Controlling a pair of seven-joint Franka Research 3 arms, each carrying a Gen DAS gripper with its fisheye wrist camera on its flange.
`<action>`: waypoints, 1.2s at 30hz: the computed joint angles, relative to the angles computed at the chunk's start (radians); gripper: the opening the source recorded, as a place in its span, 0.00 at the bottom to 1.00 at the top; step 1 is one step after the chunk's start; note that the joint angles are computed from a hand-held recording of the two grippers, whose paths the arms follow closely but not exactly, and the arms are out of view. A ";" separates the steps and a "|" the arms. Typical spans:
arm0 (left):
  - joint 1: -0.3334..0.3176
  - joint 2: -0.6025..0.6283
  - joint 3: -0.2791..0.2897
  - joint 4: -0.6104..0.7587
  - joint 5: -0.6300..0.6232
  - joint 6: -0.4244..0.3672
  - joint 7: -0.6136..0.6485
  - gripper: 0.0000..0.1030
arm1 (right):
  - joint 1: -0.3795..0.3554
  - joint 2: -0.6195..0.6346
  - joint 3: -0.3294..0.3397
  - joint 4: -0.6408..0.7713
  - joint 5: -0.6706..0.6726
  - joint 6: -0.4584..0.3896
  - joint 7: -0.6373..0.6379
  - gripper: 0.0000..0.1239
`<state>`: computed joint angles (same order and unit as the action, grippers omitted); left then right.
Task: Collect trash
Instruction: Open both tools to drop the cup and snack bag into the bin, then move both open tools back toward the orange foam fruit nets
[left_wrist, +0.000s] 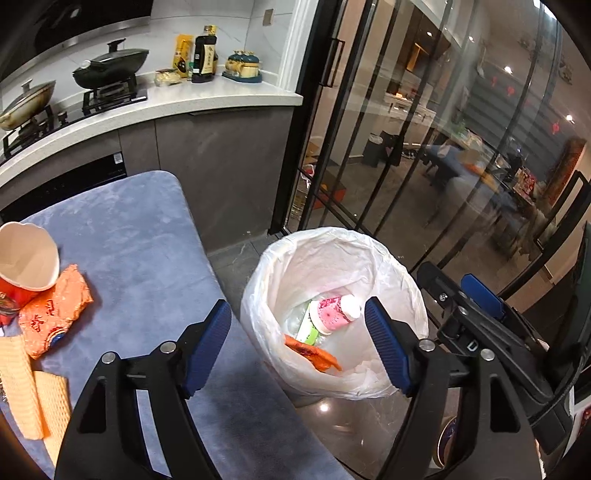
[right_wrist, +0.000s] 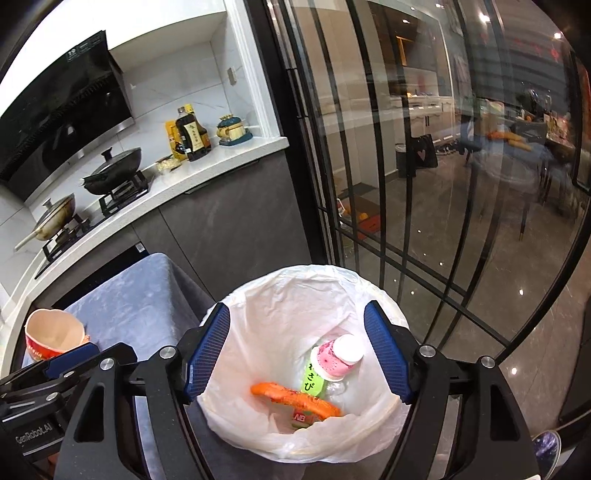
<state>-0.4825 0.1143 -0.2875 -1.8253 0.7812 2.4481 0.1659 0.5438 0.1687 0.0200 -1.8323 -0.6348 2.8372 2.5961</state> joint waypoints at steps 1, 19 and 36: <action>-0.001 -0.008 0.001 -0.006 0.004 -0.007 -0.007 0.69 | 0.004 -0.003 -0.001 -0.002 -0.008 0.002 0.005 0.58; 0.082 -0.259 -0.046 -0.247 0.005 -0.074 -0.137 0.69 | 0.041 -0.035 0.051 -0.001 -0.045 0.037 0.004 0.58; 0.159 -0.727 -0.080 -0.624 -0.199 -0.243 -0.159 0.74 | 0.163 0.012 0.111 0.062 0.074 0.023 -0.167 0.58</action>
